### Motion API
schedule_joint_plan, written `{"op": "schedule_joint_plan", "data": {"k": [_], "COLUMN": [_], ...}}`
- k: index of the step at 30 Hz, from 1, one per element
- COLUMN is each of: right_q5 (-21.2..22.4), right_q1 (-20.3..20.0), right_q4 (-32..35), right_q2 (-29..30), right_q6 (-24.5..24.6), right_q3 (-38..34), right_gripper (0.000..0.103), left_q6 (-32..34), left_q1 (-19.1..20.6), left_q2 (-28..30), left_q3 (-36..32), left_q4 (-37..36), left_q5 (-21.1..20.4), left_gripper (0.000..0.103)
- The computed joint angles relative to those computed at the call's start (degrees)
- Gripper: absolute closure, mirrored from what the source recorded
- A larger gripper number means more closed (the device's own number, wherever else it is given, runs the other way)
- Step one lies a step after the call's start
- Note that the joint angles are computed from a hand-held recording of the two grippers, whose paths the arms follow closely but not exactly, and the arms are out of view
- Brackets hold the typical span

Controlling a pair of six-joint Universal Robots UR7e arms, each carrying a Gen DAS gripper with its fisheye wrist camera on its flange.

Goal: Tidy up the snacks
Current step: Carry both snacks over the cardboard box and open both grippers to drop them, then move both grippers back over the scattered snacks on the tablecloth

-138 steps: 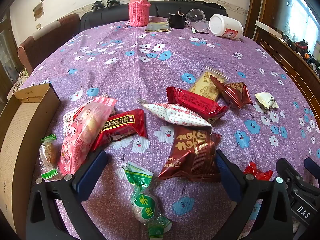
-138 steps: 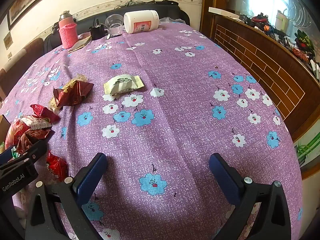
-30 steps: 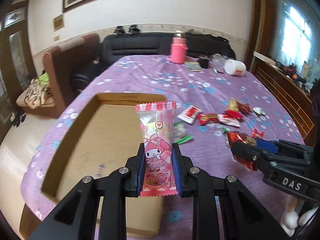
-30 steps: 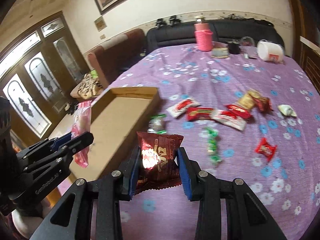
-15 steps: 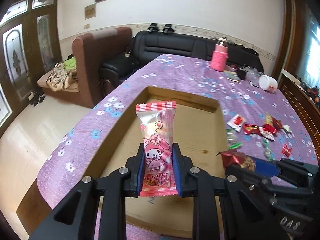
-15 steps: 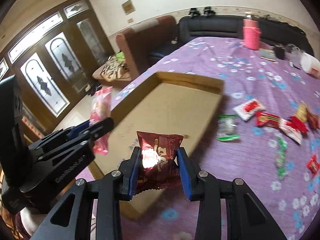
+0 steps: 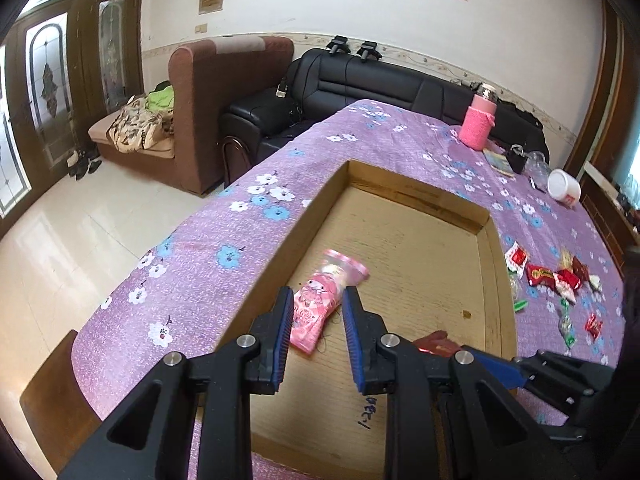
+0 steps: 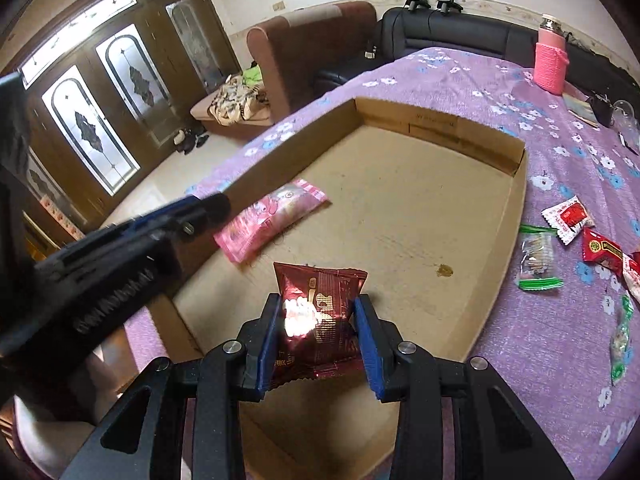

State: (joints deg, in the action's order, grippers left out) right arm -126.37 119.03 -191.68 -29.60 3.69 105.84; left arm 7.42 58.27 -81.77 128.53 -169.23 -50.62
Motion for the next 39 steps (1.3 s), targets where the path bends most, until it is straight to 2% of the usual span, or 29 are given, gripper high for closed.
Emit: {"op": "schedule_joint_plan", "data": {"k": [3,6,10,14,21,33,36,39], "right_q5": [-1.3,-1.3,-1.1,-1.3,-3.4,-7.2,-8.4,-9.3], "right_q1": [0.3,0.4,0.5,0.8,1.3,-2.2,-3.7,-5.3], "right_q4": [0.0,0.0,-1.0,-3.6,-10.9,-26.1,-29.9,-32.8], "right_q2": [0.9,1.4,0.9,-0.5,-4.5,-14.7,-17.4,-20.0], "right_q6": [-0.5,-0.7,-0.5,-0.4,-0.2,2.5,2.4,2.4], "right_q3": [-0.5,-0.9,-0.3,1.8,8.2,23.9,27.5,30.5], "right_gripper": [0.062,0.062,0.062,0.062,0.055,0.054,0.054,0.054], "left_q6": [-0.5,-1.1,-1.1,-0.9,-0.5,-0.5,-0.6,-1.4], "left_q1": [0.4,0.4,-0.3,-2.0,-6.5,-12.8,-13.7,-13.9], "left_q2": [-0.7,-1.4,-2.2,-2.5,-2.8,-1.1,-0.5,-0.2], "left_q3": [0.0,0.2,0.7,1.7,4.2,7.1,7.4,7.1], "left_q4": [-0.9,-1.3,-1.5,-2.2,-3.3,-2.4,-1.7,0.0], "left_q5": [-0.5,-1.0,-0.7,0.9,4.3,7.1,6.7,4.5], "left_gripper": [0.059,0.052,0.049,0.041,0.03,0.024,0.024,0.024]}}
